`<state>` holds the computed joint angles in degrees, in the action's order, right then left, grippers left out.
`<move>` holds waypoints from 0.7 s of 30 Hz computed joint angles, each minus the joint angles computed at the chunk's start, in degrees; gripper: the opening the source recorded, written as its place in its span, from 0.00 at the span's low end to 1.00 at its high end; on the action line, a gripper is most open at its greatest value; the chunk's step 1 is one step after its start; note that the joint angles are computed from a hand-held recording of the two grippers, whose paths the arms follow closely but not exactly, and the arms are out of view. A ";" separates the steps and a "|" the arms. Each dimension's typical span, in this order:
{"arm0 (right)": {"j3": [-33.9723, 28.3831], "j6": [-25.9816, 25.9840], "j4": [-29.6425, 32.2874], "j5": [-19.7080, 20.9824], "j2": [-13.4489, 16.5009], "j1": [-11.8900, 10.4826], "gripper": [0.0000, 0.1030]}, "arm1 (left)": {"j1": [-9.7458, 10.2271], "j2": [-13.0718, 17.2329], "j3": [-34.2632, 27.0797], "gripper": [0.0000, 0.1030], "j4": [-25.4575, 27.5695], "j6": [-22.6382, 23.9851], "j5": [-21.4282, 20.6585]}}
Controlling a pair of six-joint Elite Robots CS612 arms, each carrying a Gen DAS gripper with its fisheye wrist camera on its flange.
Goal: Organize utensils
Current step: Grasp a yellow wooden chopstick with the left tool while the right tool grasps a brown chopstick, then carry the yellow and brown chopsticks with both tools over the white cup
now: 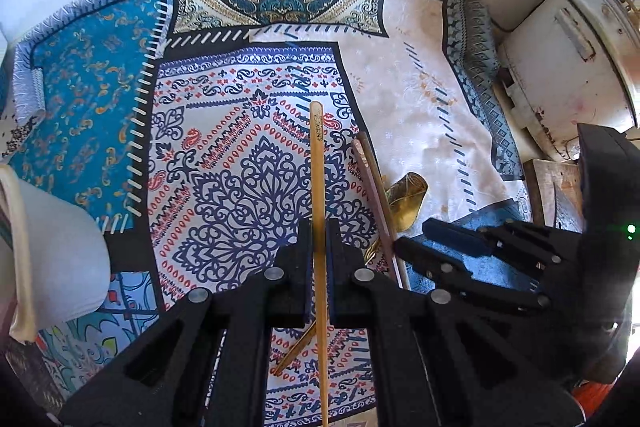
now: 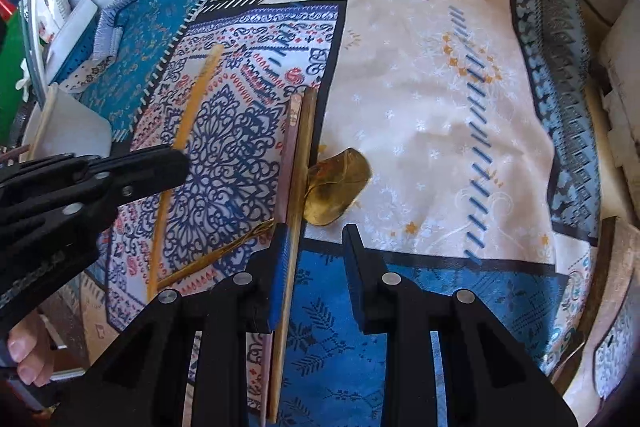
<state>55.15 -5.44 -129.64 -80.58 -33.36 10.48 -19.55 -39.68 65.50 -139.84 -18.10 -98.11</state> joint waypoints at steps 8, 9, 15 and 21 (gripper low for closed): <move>-0.65 0.02 1.31 -0.34 0.29 0.29 0.23 | -0.19 -0.46 0.68 0.04 -0.88 -0.54 0.29; -0.51 -0.12 2.24 -0.16 0.16 0.33 0.23 | -0.22 -0.47 0.73 0.04 -0.98 -0.63 0.20; 1.75 -0.95 -0.87 -3.84 -0.44 1.29 0.17 | -0.21 -1.29 1.97 0.04 -2.40 -0.61 -0.05; 0.25 1.13 -1.41 -3.61 0.63 1.40 0.09 | -0.23 -2.08 3.23 0.04 -3.48 -0.50 0.02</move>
<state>55.41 -4.32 -131.05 -84.20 -32.73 11.88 -19.78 -41.76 68.74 -143.32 -18.60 -98.09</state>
